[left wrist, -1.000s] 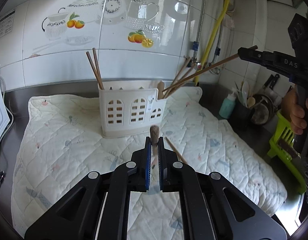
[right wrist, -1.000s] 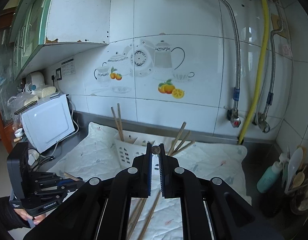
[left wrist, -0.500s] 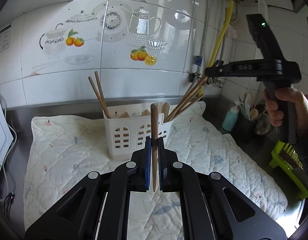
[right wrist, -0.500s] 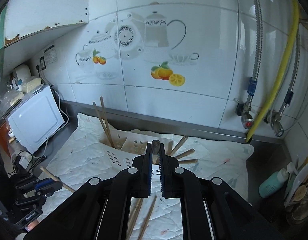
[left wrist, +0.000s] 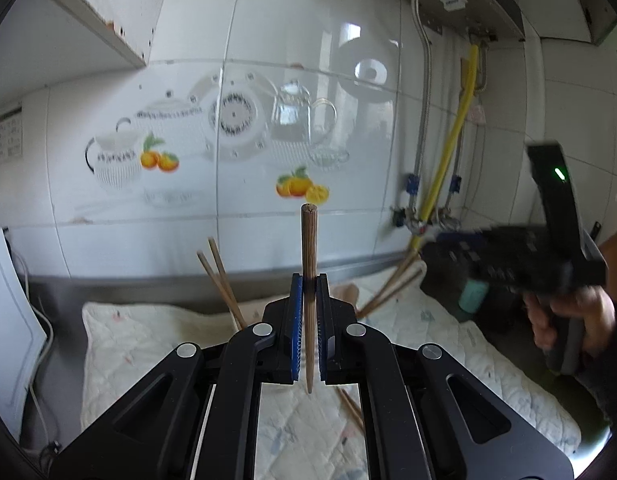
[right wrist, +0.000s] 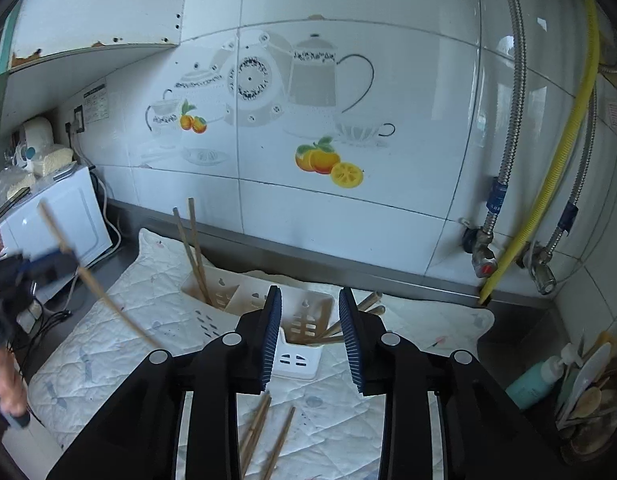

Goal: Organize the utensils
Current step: 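Lower the left tool's chopstick into the holder and open the left tool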

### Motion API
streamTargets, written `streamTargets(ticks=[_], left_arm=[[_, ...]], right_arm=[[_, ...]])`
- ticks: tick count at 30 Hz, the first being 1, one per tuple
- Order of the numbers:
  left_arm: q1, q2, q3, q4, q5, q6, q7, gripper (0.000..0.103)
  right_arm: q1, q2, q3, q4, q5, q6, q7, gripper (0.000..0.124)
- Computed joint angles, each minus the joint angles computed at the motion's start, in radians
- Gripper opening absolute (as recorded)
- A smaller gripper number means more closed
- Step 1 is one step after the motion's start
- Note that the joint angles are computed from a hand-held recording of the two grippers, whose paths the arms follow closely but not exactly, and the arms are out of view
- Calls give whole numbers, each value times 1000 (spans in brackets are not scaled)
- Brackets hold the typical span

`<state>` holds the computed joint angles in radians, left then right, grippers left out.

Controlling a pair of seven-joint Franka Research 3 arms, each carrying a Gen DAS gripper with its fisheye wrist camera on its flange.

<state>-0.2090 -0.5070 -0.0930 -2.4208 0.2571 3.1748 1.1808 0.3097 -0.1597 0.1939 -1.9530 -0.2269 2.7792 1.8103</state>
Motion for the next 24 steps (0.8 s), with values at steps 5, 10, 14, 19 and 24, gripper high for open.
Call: streamTargets(ticks=[5,10,14,19,24], left_arm=[[109,41,-64,79,25,42,-41,5],[284,95,-191,160,59,90,-121,5],[402,147,-282,204,77,118,-175,5],[540,189,-397,222,88,134,-224,5],[547,227,-405,221,121,105,-247,5]], right_arm=[[-8,-84,11,-112,21,57,-19,35],[-7,-150,19,-221,86,104,-48,35],[-14,-191,37,-300,132,139,-63,35],[-52,-226,86,-382,139,179,-46,35],[-63,-254,111,-472,155,232,-7,35]])
